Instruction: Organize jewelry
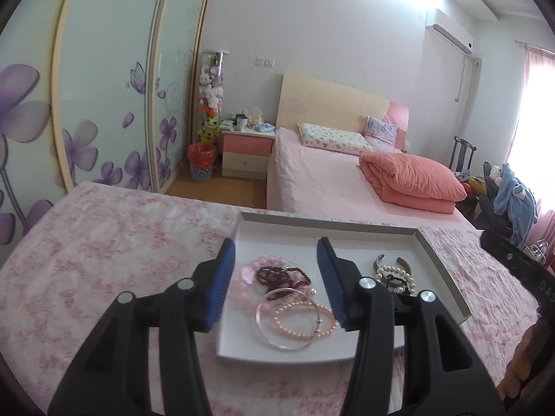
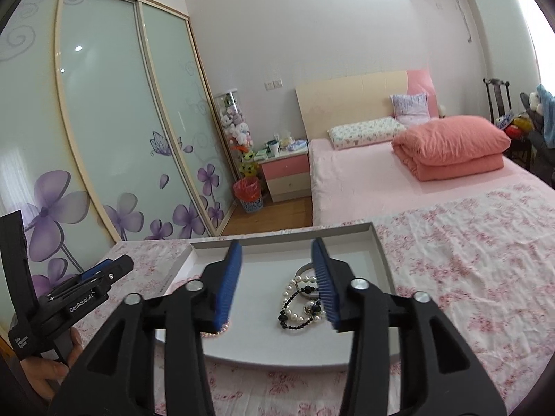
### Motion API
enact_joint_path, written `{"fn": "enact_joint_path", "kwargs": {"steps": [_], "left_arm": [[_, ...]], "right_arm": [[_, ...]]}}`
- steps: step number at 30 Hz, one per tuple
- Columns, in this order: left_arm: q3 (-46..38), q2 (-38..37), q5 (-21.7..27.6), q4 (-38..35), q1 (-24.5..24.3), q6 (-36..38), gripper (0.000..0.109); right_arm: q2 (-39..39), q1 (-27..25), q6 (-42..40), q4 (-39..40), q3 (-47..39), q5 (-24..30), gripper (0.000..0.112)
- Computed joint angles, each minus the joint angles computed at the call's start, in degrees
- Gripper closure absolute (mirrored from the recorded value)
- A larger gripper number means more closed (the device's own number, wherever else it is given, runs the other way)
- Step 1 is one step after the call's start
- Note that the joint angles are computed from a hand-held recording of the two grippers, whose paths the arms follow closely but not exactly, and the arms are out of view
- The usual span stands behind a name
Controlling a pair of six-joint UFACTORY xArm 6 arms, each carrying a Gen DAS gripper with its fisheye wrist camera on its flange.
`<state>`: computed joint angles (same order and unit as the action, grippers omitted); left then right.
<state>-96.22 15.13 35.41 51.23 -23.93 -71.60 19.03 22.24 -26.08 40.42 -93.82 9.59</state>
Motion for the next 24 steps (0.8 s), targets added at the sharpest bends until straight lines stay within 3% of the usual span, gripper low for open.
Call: {"fn": "enact_joint_path", "kwargs": {"steps": [3, 7, 8, 11, 15, 20, 24], "left_arm": [[3.3, -3.3, 0.4, 2.3, -0.4, -1.8, 0.049], [7.7, -7.7, 1.1, 5.2, -1.2, -4.2, 0.032], [8.8, -8.7, 1.5, 5.9, -1.5, -4.6, 0.025], [11.6, -11.2, 2.0, 6.8, -2.3, -4.9, 0.013], [14.8, -13.7, 2.4, 7.4, -3.3, -5.1, 0.010], [19.0, -17.3, 3.6, 10.9, -5.4, -7.1, 0.010], [21.6, -19.4, 4.4, 13.7, -7.0, -10.0, 0.010]], "right_arm": [[-2.8, 0.5, -1.8, 1.1, 3.0, -1.8, 0.053], [-6.2, 1.6, -3.2, 1.5, 7.5, -5.5, 0.015], [-7.2, 2.1, -4.0, 1.9, 9.0, -7.2, 0.011], [-9.3, 2.2, 2.1, -5.3, 13.1, -10.4, 0.011], [-11.4, 1.0, 13.1, -17.1, 17.2, -10.7, 0.011], [-14.9, 0.6, 16.8, -21.3, 22.1, -11.4, 0.011], [-17.4, 1.2, 12.7, -18.0, 25.3, -12.3, 0.011]]}}
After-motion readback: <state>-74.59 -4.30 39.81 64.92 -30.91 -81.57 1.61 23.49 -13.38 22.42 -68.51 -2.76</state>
